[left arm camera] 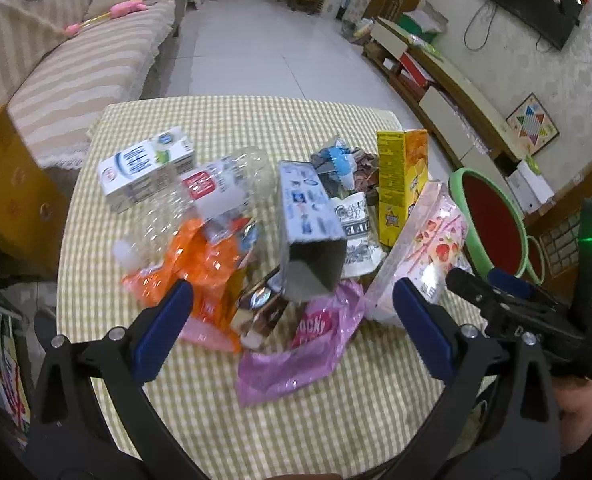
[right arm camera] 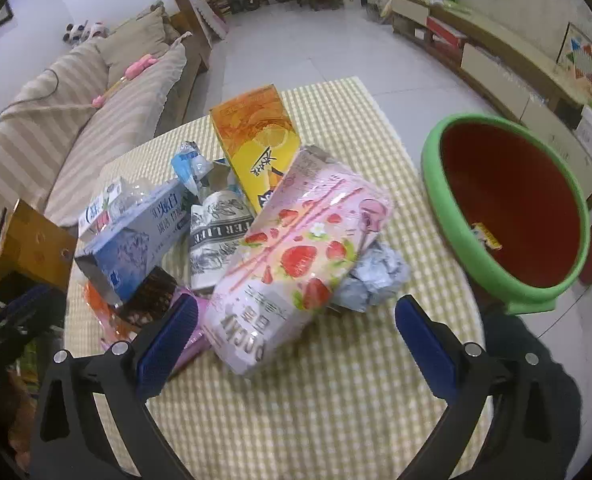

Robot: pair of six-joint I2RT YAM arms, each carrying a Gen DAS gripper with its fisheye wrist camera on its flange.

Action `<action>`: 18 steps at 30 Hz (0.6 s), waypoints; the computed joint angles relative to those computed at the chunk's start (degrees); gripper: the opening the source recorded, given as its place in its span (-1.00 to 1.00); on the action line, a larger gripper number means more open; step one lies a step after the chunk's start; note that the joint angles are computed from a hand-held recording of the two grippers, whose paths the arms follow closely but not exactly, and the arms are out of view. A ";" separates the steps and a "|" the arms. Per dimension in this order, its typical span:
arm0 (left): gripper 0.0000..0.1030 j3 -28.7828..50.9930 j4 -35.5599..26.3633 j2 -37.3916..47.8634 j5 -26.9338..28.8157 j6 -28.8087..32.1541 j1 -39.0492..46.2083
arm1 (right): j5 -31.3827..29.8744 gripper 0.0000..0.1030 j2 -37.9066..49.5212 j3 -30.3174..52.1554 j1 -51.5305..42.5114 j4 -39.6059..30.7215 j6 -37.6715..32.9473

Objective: Collect trash
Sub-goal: 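Grasp the toothpaste box with the left tool while the right tool grasps the pink Pocky bag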

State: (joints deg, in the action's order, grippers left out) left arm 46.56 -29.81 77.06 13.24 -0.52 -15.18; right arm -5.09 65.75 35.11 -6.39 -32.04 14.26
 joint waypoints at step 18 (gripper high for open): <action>0.36 9.79 4.83 21.01 -3.30 -2.19 -3.13 | 4.47 0.87 16.12 4.24 1.71 8.24 4.72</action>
State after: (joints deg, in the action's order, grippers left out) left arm 56.36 -24.99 98.07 9.94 -2.70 -18.31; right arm -0.62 81.86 39.35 -4.68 -23.80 18.98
